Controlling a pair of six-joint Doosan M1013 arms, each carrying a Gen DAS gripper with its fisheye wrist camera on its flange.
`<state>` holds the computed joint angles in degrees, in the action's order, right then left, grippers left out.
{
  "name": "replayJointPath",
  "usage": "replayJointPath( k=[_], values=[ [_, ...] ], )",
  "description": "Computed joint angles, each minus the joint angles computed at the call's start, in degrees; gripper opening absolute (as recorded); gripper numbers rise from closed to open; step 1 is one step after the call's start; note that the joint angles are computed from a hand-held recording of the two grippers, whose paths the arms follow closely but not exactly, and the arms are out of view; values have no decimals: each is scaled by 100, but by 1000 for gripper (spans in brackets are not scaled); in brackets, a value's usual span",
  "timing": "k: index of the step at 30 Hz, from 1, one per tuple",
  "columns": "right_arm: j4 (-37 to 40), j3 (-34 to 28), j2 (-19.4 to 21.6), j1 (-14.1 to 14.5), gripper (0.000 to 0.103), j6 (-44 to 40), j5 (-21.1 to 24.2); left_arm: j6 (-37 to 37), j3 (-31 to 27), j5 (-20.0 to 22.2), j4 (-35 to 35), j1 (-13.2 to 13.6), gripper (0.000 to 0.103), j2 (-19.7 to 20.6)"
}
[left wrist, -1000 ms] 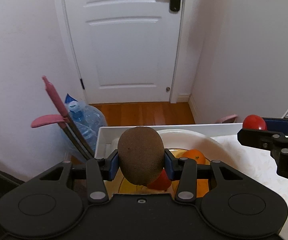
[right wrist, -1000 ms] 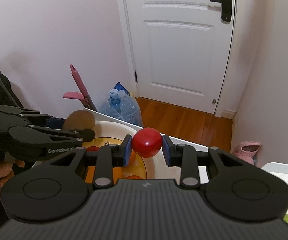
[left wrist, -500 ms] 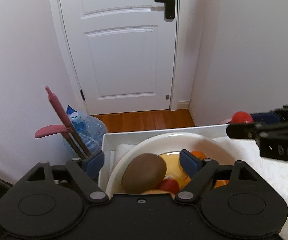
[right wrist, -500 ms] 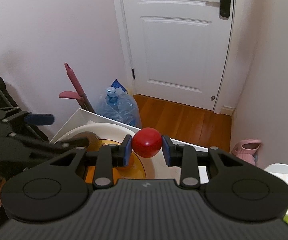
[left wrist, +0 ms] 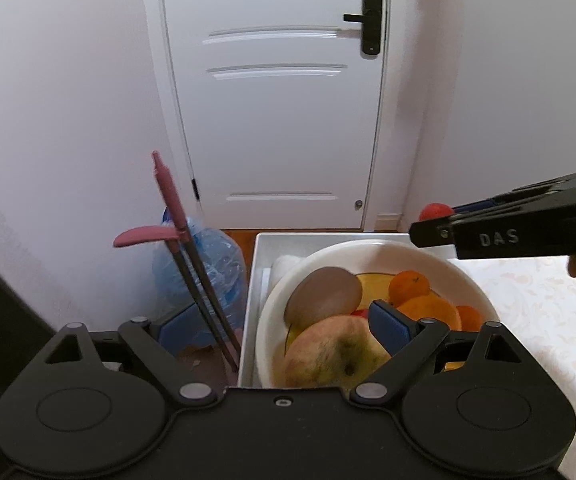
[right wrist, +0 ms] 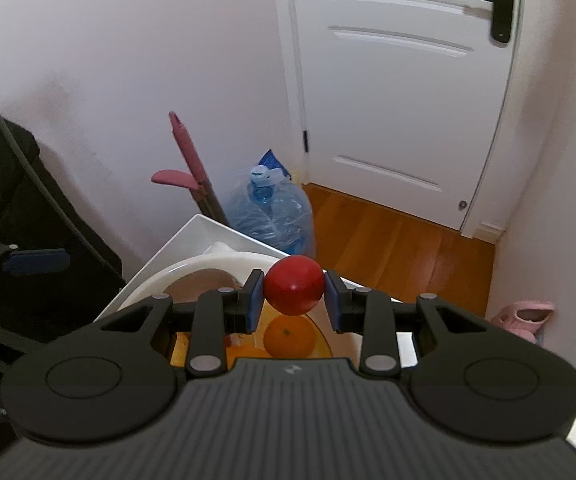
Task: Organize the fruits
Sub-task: 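Release the kiwi into the bowl with the left tool while the right tool releases the tomato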
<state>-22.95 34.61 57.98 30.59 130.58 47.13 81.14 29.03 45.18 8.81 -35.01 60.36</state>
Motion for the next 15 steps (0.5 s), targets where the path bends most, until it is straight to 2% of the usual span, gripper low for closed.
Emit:
replayJointPath(
  k=[6, 10, 11, 12, 13, 14, 15],
  values=[
    [357, -226, 193, -54, 47, -300, -28, -204, 233, -146, 110, 17, 94, -100],
    [468, -164, 184, -57, 49, -402, -178, -212, 321, -196, 138, 21, 94, -137],
    [483, -120, 158, -54, 61, -429, -236, -206, 338, -201, 127, 22, 94, -145],
    [450, -71, 132, -42, 78, -402, -281, -204, 358, -210, 121, 25, 94, -154],
    [294, -1, 96, -20, 86, -251, -333, -204, 383, -225, 122, 27, 94, -167],
    [72, 93, 48, 7, 98, -36, -398, -197, 417, -245, 115, 29, 94, -184],
    [-62, 186, -1, 20, 103, 104, -467, -171, 404, -237, 91, 31, 94, -178]
  ],
)
